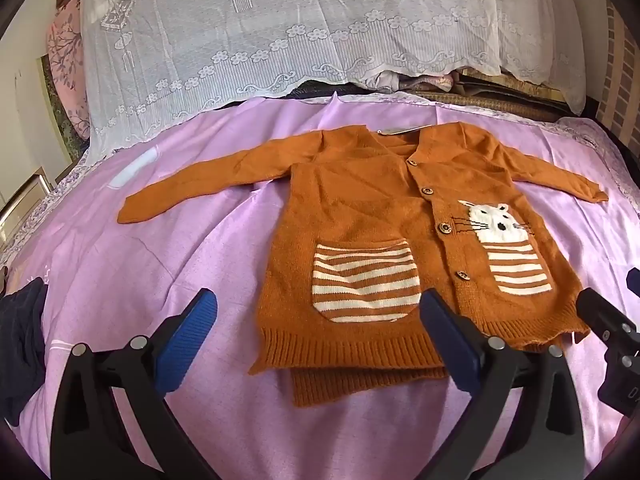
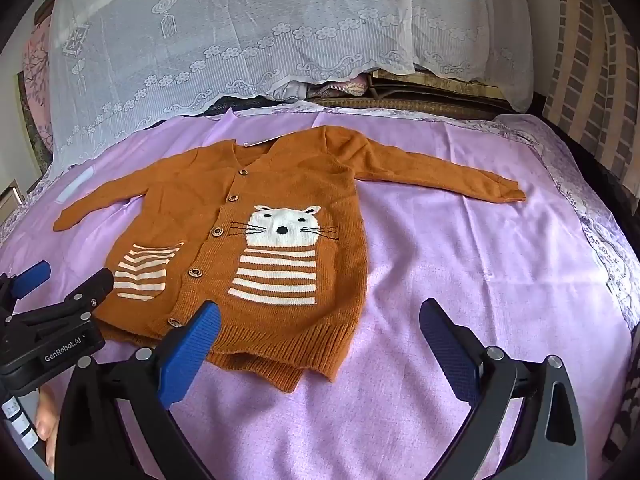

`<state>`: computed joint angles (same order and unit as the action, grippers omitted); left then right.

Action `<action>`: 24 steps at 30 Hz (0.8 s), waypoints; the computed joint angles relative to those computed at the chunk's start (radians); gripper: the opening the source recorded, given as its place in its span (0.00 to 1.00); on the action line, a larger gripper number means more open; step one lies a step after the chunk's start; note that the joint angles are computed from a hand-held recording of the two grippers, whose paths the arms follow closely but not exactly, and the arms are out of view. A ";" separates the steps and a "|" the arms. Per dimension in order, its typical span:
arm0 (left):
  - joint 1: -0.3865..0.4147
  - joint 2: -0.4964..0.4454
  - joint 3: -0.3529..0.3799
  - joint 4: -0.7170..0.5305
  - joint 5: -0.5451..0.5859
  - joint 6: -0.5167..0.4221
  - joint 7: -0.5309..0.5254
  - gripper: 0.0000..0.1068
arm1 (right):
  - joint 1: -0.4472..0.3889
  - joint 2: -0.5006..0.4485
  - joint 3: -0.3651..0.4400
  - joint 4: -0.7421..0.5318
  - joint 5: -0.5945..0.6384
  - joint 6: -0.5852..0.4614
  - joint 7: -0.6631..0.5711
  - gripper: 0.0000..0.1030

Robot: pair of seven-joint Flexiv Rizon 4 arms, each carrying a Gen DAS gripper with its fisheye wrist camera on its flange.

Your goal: Fold small clothes

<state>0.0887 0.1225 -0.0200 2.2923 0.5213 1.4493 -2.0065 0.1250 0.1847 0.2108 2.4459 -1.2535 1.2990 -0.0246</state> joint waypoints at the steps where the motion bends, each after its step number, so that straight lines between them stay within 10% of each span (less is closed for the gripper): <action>1: -0.001 0.000 0.001 0.000 -0.004 0.000 0.005 0.92 | -0.003 -0.007 0.000 -0.002 -0.020 0.003 0.020 0.97; 24: 0.033 0.027 -0.023 0.009 0.042 -0.008 -0.028 0.92 | 0.005 -0.004 -0.005 -0.001 -0.040 0.000 0.038 0.97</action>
<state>0.1216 0.1490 -0.0427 2.3009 0.5636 1.4409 -2.0341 0.1302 0.1806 0.2056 2.4449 -1.2932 1.2992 0.0131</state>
